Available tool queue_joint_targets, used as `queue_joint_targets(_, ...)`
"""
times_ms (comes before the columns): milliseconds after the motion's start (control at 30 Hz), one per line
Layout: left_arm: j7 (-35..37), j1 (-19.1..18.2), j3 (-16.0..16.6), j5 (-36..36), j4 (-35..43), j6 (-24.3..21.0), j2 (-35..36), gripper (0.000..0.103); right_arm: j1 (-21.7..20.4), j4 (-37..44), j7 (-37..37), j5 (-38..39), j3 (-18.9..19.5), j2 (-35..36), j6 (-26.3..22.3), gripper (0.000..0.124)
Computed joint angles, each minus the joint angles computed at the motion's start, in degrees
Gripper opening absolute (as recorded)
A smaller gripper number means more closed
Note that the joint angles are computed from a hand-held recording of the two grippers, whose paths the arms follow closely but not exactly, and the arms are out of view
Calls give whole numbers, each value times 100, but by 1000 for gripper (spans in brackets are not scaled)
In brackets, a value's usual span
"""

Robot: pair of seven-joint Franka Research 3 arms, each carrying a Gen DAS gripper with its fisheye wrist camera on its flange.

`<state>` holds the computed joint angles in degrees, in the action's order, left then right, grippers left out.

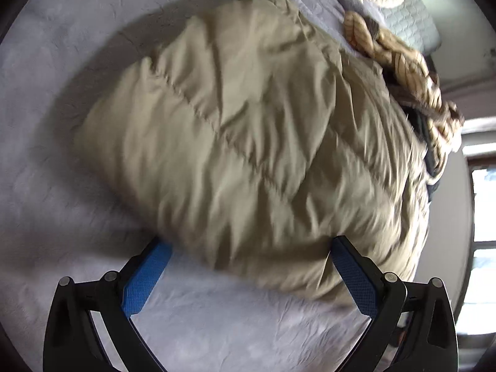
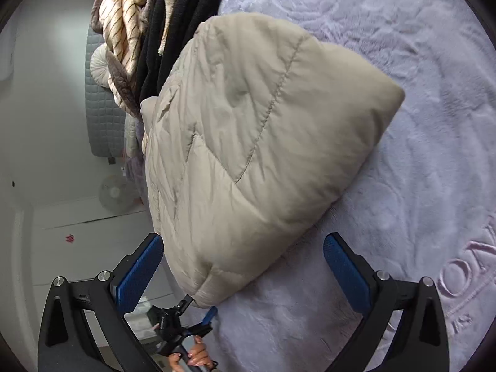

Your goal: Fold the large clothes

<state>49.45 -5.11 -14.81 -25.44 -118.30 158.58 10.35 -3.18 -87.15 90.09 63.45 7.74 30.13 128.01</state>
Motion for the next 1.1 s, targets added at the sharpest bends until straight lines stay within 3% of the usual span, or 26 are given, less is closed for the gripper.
queue_joint_targets(167, -21, 120, -128, -223, 111, 816, 369, 103, -66, 398, -343, 635, 289, 508, 143, 103)
queue_joint_targets(233, -244, 147, -125, -128, 227, 908, 549, 103, -28, 628, -353, 688, 349, 703, 224, 103)
queue_joint_targets(333, -1053, -66, 178, 544, 312, 900, 637, 100, 73, 948, -165, 521, 376, 946, 380, 103)
queue_joint_targets(367, -1267, -72, 201, 764, 307, 929, 620, 75, 81, 991, -48, 459, 384, 971, 396, 103)
queue_joint_targets(400, -1085, 77, 23, 658, 317, 1051, 643, 42, 63, 1003, 22, 444, 413, 979, 400, 101)
queue_joint_targets(433, -714, 308, -272, 320, 336, 1194, 671, 33, 22, 990, 79, 467, 452, 972, 376, 85)
queue_joint_targets(500, -753, 356, -328, 528, 285, 1272, 546, 20, -93, 949, 197, 533, 520, 966, 205, 40)
queue_joint_targets(600, -945, 212, -185, 881, 254, 1221, 348, 19, -205, 807, -17, 717, 587, 853, 103, 29)
queue_joint_targets(833, -1445, -146, 60, 1409, -324, 1097, -520, 18, -414, 213, -572, 1013, 488, 228, -594, 27)
queue_joint_targets(1000, -921, -466, 111, 658, -1005, 999, -1234, 18, -407, -729, -815, 1210, 192, -527, -1060, 27)
queue_joint_targets(1100, -165, -942, 355, -263, -1567, 757, -1822, 18, -329, -1428, -945, 1281, -41, -1072, -1229, 27)
